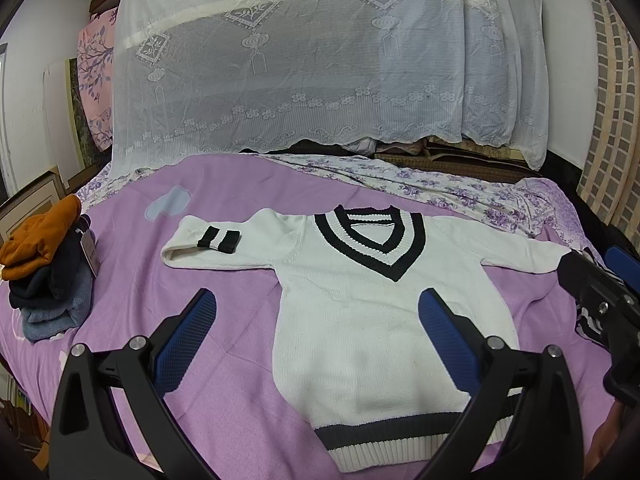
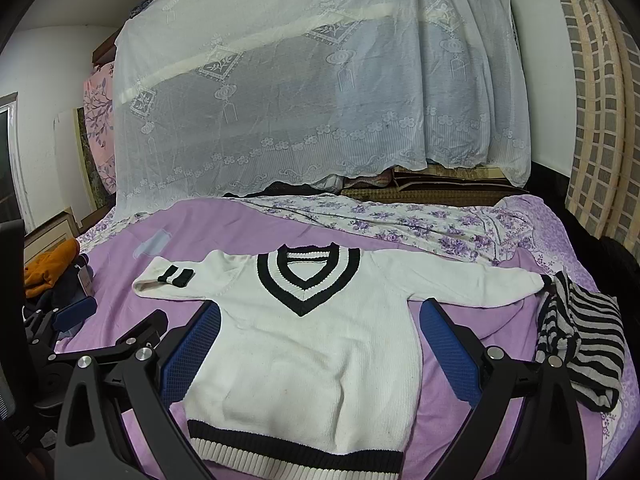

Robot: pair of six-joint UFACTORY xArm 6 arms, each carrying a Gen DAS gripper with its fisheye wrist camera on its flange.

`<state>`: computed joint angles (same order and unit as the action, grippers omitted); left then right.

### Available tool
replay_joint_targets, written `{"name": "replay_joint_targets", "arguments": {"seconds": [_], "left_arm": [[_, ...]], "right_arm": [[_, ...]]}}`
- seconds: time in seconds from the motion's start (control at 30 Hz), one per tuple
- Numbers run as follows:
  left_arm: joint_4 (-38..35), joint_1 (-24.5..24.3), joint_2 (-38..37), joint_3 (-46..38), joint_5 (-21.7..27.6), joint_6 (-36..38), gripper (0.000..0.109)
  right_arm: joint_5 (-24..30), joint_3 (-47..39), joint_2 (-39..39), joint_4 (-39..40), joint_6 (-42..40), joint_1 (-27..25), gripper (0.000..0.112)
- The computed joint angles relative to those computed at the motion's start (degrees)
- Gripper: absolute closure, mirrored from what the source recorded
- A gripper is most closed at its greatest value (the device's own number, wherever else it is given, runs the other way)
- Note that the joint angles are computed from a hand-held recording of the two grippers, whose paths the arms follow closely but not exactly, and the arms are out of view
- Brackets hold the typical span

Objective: Fold small clothes

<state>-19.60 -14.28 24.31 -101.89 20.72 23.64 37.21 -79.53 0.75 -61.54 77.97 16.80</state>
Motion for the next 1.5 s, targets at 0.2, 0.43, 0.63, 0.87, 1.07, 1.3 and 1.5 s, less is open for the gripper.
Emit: {"name": "replay_joint_targets", "arguments": {"seconds": [0.2, 0.43, 0.63, 0.87, 1.07, 1.3, 1.5], "left_arm": [[0.06, 0.01, 0.01, -0.02, 0.01, -0.10, 0.010], [0.11, 0.01, 0.01, -0.02, 0.03, -0.14, 0.010], [0.04, 0.01, 0.01, -0.01, 0.00, -0.08, 0.010], [0.84, -0.46, 0.24, 1.14, -1.12, -0.68, 0.010], [2.09, -0.16, 1.94, -0.99, 0.40, -1.68, 0.010], [4.87, -0.10, 5.65, -5.57, 2.94, -4.25, 0.010], [6.97, -0.13, 10.64, -12.55, 6.92, -7.46, 0.010]], "right_arm": [[0.29, -0.35, 0.17, 0.00, -0.02, 0.25, 0.013], [0.26, -0.18, 0.09, -0.15, 0.13, 0.24, 0.013], [0.28, -0.18, 0.11, -0.09, 0.08, 0.31, 0.013], [0.71, -1.00, 0.87, 0.01, 0.72, 0.58, 0.013], [-1.03, -0.86, 1.70, 1.85, 0.65, -1.05, 0.013], [-3.14, 0.05, 2.44, 2.11, 3.02, -3.37, 0.013], [-6.27, 1.00, 3.42, 1.85, 5.83, -6.42, 0.013]]}}
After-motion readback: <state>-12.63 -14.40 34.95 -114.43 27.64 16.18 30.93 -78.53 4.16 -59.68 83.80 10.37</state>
